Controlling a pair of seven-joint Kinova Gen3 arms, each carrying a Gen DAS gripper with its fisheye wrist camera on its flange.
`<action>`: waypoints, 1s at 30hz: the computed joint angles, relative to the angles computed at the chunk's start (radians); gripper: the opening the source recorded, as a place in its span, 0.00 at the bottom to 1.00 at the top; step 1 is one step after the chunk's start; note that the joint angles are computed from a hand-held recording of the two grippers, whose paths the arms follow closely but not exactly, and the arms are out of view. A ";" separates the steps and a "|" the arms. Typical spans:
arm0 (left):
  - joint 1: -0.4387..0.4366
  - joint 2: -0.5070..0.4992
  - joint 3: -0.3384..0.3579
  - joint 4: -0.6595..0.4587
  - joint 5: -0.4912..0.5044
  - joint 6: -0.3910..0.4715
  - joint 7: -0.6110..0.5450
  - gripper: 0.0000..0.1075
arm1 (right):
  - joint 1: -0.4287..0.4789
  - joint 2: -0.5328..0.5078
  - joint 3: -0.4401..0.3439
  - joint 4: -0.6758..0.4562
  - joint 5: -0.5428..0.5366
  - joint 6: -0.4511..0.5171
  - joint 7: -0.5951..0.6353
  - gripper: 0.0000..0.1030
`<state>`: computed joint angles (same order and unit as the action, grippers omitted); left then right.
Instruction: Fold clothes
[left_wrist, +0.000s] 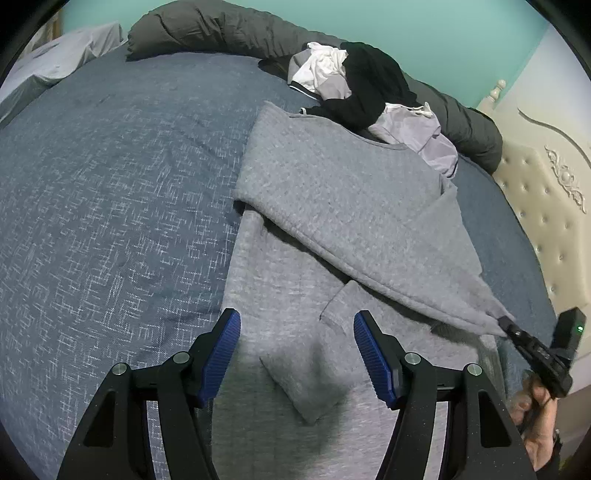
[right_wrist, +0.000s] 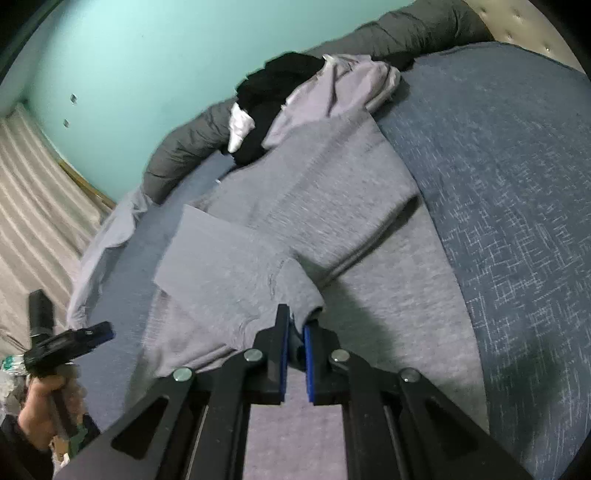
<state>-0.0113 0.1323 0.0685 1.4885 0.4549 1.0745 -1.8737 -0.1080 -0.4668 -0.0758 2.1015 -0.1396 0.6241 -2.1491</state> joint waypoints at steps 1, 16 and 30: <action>0.004 0.003 0.001 -0.005 -0.011 0.000 0.003 0.63 | 0.007 -0.011 -0.011 -0.005 0.010 0.013 -0.003 0.06; 0.086 0.133 0.017 -0.111 -0.237 -0.038 0.066 0.63 | -0.014 -0.018 0.095 0.078 -0.048 -0.016 0.049 0.07; 0.122 0.334 0.026 -0.295 -0.354 -0.065 0.066 0.42 | 0.028 -0.061 0.089 0.057 -0.018 -0.054 0.090 0.06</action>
